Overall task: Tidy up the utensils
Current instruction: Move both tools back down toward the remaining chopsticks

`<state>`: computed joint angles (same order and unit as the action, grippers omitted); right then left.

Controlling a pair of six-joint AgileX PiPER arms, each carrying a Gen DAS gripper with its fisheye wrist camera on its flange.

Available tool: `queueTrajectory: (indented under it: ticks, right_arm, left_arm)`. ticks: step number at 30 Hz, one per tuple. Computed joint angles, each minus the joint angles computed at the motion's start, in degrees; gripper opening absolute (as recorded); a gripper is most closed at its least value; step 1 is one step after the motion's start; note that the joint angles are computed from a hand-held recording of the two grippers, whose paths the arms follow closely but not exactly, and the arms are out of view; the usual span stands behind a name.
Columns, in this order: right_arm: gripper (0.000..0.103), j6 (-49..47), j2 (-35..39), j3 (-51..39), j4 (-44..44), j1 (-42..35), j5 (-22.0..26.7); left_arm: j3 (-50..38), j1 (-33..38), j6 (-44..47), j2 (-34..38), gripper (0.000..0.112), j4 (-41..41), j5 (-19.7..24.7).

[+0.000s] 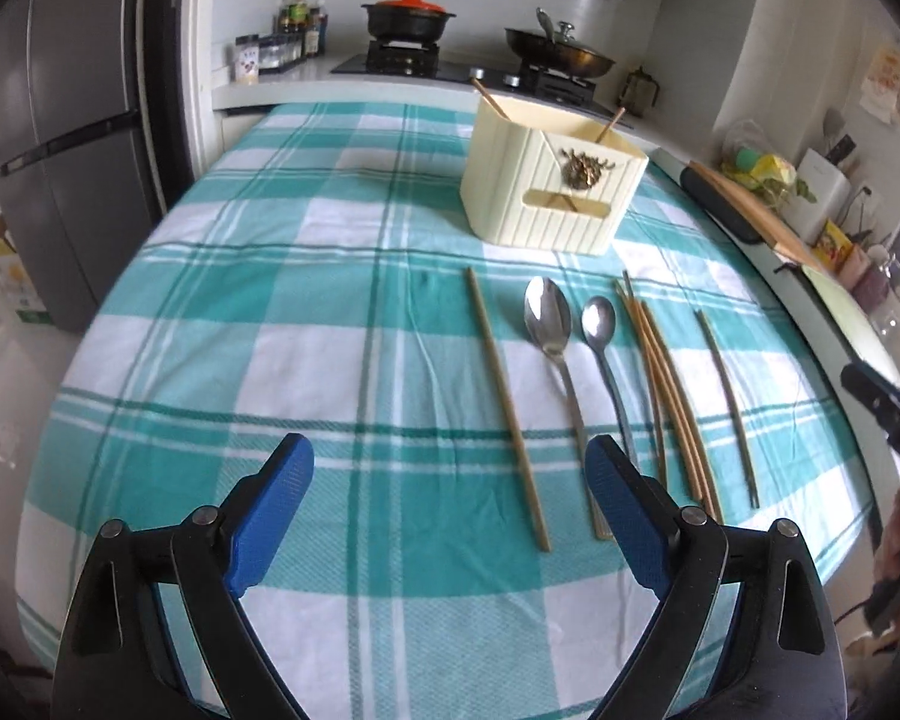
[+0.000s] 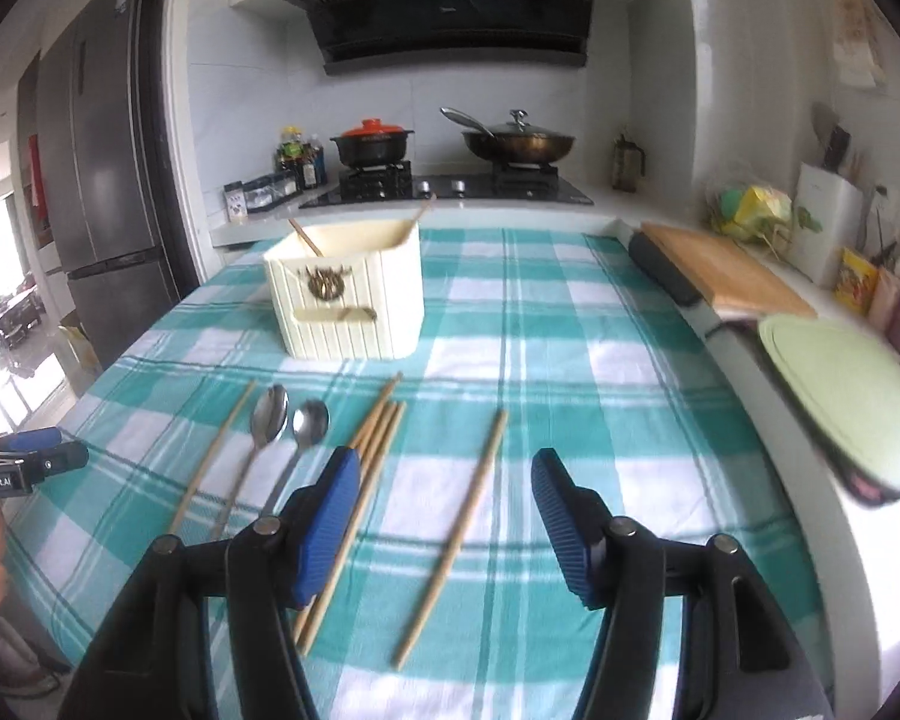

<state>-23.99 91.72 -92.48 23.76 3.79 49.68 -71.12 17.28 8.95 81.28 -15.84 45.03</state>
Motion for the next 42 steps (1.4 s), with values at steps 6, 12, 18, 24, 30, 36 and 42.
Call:
queueTrajectory:
  ticks: [6,12,18,24,30,36,42]
  right_arm:
    - [0.061,-0.7,-2.7,7.7,-0.6,-0.5,-2.4]
    - [0.061,-0.1,-2.1,6.8,-0.5,-0.1,-3.4]
    - [0.061,0.9,-1.3,8.0,-0.9,0.2,-3.0]
    - [0.061,1.3,-1.0,8.4,-1.2,0.2,-2.8]
    - [0.061,2.3,-0.7,8.5,-3.5,1.2,-3.2]
    - [0.061,4.4,-0.5,8.0,-6.6,2.2,-3.2]
    - [0.061,6.1,-0.5,8.2,-10.4,3.2,-3.9]
  left_arm:
    - [1.4,-5.2,-6.7,0.9,0.093,7.1,-2.4]
    - [2.9,-7.2,-9.7,0.9,0.093,8.3,-3.8]
    - [3.8,-8.4,-12.4,1.4,0.093,11.1,-4.6]
    - [4.0,-9.0,-13.4,2.2,0.093,11.8,-4.7]
    - [4.4,-9.1,-14.3,2.3,0.093,12.7,-5.1]
    - [4.7,-9.3,-15.4,2.3,0.093,14.3,-5.6]
    - [4.8,-9.4,-15.9,3.0,0.093,14.8,-5.7]
